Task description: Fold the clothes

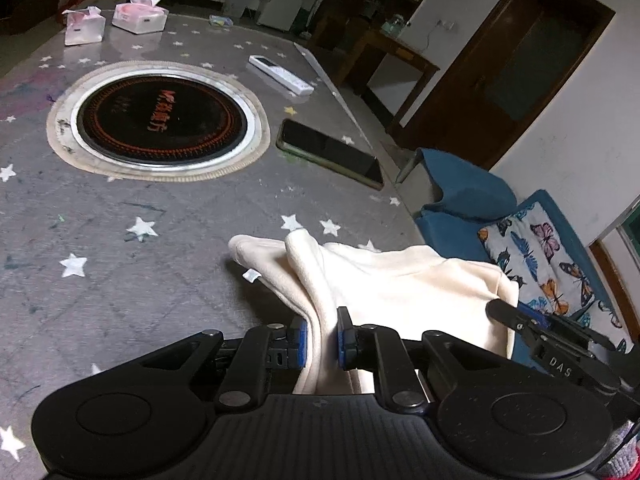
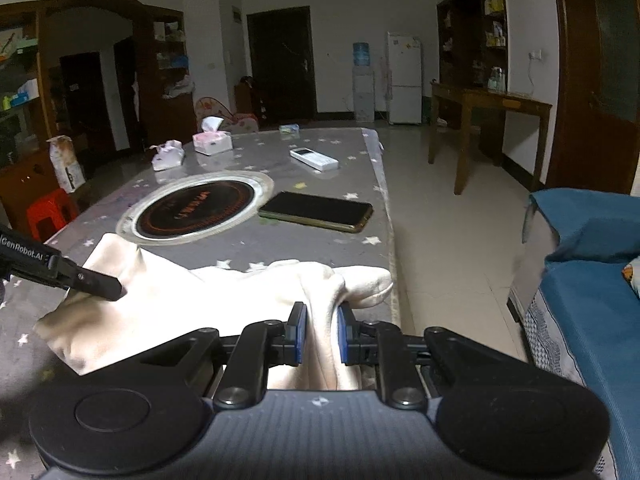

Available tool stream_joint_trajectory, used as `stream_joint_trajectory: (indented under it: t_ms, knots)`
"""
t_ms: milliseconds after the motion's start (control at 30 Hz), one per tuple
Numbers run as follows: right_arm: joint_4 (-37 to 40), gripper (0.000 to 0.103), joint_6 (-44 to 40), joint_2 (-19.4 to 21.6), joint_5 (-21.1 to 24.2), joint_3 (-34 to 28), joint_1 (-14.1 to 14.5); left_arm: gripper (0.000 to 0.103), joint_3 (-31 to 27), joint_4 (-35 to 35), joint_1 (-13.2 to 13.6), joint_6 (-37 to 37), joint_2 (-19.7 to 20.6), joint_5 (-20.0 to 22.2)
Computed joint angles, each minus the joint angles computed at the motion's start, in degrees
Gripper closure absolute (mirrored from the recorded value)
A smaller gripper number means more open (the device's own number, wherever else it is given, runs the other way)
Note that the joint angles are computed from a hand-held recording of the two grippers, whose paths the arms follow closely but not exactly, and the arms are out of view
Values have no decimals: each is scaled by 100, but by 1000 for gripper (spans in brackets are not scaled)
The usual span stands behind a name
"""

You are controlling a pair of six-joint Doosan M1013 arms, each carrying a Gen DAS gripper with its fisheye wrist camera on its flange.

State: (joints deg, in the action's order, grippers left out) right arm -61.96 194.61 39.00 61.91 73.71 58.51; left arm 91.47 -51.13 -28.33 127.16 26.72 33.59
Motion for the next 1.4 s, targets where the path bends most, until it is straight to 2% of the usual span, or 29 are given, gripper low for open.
stream_joint_trajectory:
  t_ms: [300, 467, 567, 633, 767, 867, 1067, 1400]
  knots:
    - [277, 88, 54, -26, -210, 206, -110, 87, -84, 507, -32, -361, 138, 19]
    - [374, 81, 8, -13, -104, 230, -119, 76, -124, 1231, -78, -872, 148, -113]
    - [280, 81, 179, -57, -44, 292, -104, 68, -88, 1484, -105, -1046, 106, -401]
    - [219, 81, 237, -78, -51, 309, -103, 67, -68, 1550, -113, -1141, 80, -619]
    - [207, 81, 234, -79, -254, 302, -152, 70, -51, 1065, -94, -720, 47, -820]
    - [260, 81, 124, -30, -498, 249, -219, 76, -127, 650, -108, -251, 96, -668]
    - [343, 81, -26, 121, -798, 69, -340, 82, -309, 252, -190, 324, 306, -450]
    - [477, 81, -271, 307, -869, -97, -445, 82, -556, 508, -295, 362, 611, -416]
